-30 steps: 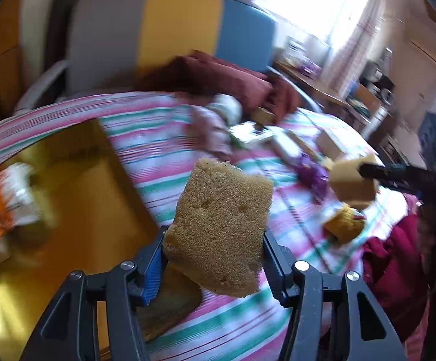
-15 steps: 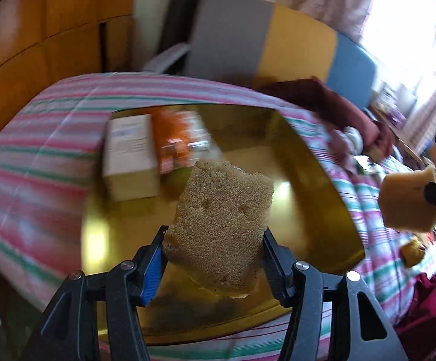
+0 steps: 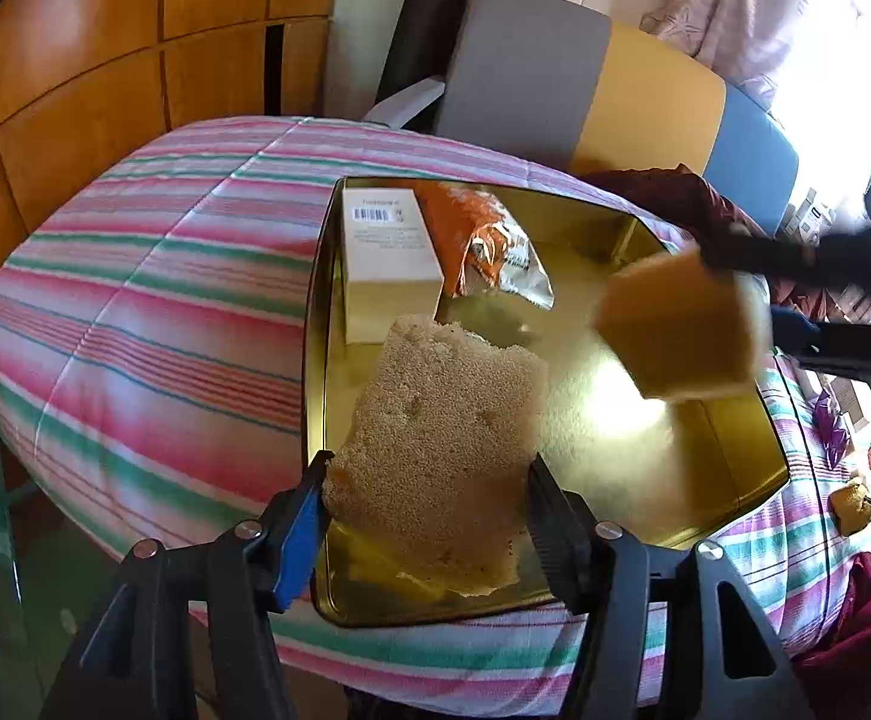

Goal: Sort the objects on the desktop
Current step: 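Open both grippers to drop the sponges into the tray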

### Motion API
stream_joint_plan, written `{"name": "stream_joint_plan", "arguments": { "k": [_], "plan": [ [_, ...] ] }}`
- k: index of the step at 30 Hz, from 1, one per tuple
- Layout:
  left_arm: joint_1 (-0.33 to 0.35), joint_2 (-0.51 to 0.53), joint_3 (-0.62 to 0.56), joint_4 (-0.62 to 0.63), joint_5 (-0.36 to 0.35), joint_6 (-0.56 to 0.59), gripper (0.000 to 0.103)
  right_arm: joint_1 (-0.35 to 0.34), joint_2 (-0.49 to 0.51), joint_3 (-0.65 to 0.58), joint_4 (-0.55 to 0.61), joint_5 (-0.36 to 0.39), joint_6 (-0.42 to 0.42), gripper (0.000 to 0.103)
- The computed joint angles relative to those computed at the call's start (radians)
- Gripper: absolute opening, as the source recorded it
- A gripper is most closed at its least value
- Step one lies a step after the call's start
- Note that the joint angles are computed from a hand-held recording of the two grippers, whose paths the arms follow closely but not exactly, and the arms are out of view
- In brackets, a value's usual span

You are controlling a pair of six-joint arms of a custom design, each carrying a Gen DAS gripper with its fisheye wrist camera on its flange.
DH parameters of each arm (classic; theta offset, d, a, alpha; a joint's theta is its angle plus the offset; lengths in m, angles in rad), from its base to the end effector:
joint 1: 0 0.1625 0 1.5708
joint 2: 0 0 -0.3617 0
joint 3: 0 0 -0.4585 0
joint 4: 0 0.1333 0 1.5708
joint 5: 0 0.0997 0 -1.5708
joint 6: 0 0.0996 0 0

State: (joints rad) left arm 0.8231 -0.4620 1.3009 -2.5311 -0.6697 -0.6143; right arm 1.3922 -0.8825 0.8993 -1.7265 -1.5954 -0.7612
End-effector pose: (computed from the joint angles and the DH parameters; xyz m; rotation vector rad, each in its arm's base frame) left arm -0.3459 -0.6839 -0.0667 0.0889 2.3806 -0.8376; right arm -0.0135 -0.8112 0.3493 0.8740 -2.9242 0.1723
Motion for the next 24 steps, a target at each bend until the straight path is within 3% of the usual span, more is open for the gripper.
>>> {"name": "stream_joint_plan", "arguments": {
  "k": [1, 2, 5, 14, 18, 24],
  "plan": [
    [-0.001, -0.003, 0.008, -0.012, -0.004, -0.001, 0.062, -0.001, 0.015, -0.021, 0.036, 0.032, 0.016, 0.086],
    [-0.001, -0.006, 0.014, -0.018, -0.008, -0.004, 0.062, -0.002, 0.024, -0.032, 0.06, 0.06, 0.035, 0.088],
    [-0.006, 0.001, 0.01, -0.009, 0.001, -0.007, 0.062, 0.001, 0.033, -0.039, 0.095, 0.093, 0.046, 0.089],
    [-0.025, 0.01, -0.006, 0.032, 0.051, -0.03, 0.071, -0.026, 0.015, -0.041, 0.103, 0.092, 0.077, 0.092],
    [-0.035, 0.009, -0.007, 0.047, 0.09, -0.053, 0.082, -0.036, -0.01, -0.022, 0.064, 0.081, 0.073, 0.095],
    [-0.038, 0.008, -0.016, 0.087, 0.112, -0.085, 0.083, -0.052, -0.057, 0.022, -0.001, 0.076, 0.051, 0.096]
  ]
}}
